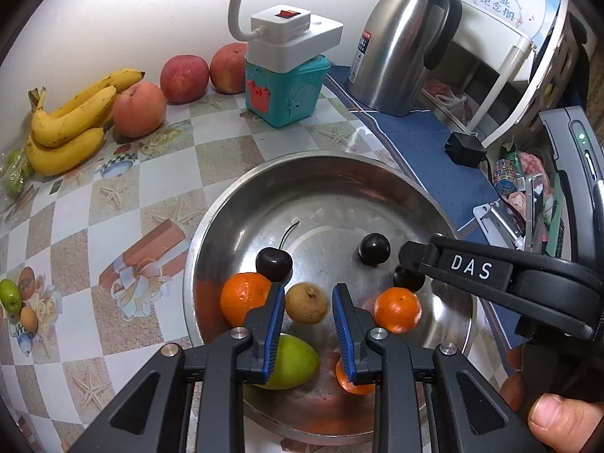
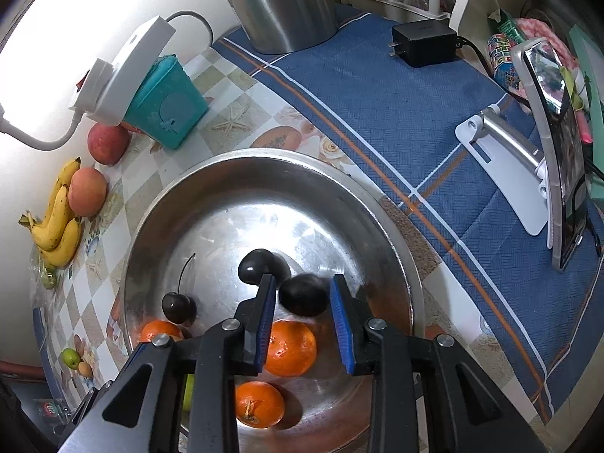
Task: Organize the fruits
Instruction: 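Open both grippers to drop the kiwi and plum into the bowl, then withdraw both open grippers from the bowl toward the table fruit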
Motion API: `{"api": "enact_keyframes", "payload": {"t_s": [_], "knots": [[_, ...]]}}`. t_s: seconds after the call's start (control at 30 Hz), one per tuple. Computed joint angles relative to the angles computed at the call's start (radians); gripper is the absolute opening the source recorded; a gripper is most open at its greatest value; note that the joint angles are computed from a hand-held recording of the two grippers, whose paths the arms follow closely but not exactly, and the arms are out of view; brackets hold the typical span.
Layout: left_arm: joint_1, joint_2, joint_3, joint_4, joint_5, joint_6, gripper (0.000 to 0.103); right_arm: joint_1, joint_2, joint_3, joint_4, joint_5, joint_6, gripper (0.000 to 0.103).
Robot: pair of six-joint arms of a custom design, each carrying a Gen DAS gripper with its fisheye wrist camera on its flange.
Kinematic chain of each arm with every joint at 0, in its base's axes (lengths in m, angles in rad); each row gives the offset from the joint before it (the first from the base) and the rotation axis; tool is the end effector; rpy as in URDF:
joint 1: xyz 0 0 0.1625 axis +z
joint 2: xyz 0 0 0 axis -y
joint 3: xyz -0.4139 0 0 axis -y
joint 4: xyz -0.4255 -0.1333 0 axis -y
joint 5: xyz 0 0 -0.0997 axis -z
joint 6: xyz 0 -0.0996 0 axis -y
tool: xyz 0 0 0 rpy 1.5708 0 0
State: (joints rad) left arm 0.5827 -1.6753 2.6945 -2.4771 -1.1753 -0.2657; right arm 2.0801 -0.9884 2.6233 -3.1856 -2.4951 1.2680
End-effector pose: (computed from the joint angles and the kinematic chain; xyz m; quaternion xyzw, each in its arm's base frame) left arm -0.1297 -0.2911 0.1092 0.3563 0.9119 -0.0703 0.1913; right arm 0.1927 -0.2347 0.0216 -0.3273 -0.8331 0.3404 0.2881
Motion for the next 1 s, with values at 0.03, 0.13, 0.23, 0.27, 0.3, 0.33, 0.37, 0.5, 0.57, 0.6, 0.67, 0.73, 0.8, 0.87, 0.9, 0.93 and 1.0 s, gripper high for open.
{"api": "enact_keyframes", "payload": {"t_s": [0.03, 0.13, 0.23, 0.27, 0.3, 0.33, 0.37, 0.5, 0.57, 0.6, 0.67, 0.73, 0.8, 0.87, 0.9, 0.93, 1.0], "knots": [[0.001, -0.001, -0.002, 0.001, -0.002, 0.0, 0.03, 0.003, -0.004, -0.001, 0.01, -0.002, 0.005, 0.041], [-0.003, -0.014, -0.003, 0.008, -0.007, -0.001, 0.03, 0.011, -0.017, -0.003, 0.032, -0.007, 0.012, 0.042], [-0.006, -0.033, -0.008, 0.025, -0.011, -0.005, 0.03, 0.027, -0.037, -0.008, 0.072, -0.019, 0.026, 0.042], [-0.006, -0.041, -0.011, 0.032, -0.012, -0.006, 0.03, 0.032, -0.043, -0.009, 0.084, -0.023, 0.029, 0.042], [-0.005, -0.05, -0.014, 0.039, -0.012, -0.007, 0.03, 0.038, -0.05, -0.012, 0.1, -0.027, 0.034, 0.042], [-0.004, -0.057, -0.018, 0.049, -0.01, -0.009, 0.03, 0.046, -0.058, -0.014, 0.117, -0.032, 0.041, 0.042], [-0.002, -0.064, -0.022, 0.058, -0.007, -0.012, 0.03, 0.05, -0.064, -0.015, 0.126, -0.035, 0.044, 0.042], [0.01, -0.098, -0.039, 0.114, 0.021, -0.042, 0.03, 0.065, -0.08, -0.023, 0.163, -0.04, 0.054, 0.042], [0.024, -0.11, -0.048, 0.136, 0.036, -0.055, 0.03, 0.071, -0.084, -0.029, 0.188, -0.041, 0.057, 0.042], [0.033, -0.117, -0.055, 0.157, 0.049, -0.068, 0.03, 0.075, -0.086, -0.032, 0.198, -0.04, 0.057, 0.042], [0.05, -0.129, -0.066, 0.194, 0.074, -0.092, 0.03, 0.081, -0.083, -0.039, 0.209, -0.039, 0.057, 0.041], [0.071, -0.139, -0.078, 0.22, 0.09, -0.112, 0.03, 0.088, -0.081, -0.049, 0.233, -0.038, 0.064, 0.041], [0.09, -0.149, -0.087, 0.245, 0.106, -0.129, 0.03, 0.095, -0.075, -0.058, 0.243, -0.037, 0.062, 0.041], [0.109, -0.161, -0.097, 0.277, 0.128, -0.146, 0.03, 0.102, -0.069, -0.068, 0.252, -0.036, 0.059, 0.041], [0.12, -0.167, -0.102, 0.292, 0.138, -0.155, 0.03, 0.107, -0.064, -0.075, 0.256, -0.034, 0.055, 0.041], [0.128, -0.173, -0.106, 0.302, 0.146, -0.161, 0.03, 0.11, -0.06, -0.08, 0.257, -0.033, 0.05, 0.041], [0.147, -0.187, -0.114, 0.319, 0.163, -0.17, 0.03, 0.115, -0.048, -0.093, 0.261, -0.032, 0.038, 0.041]]}}
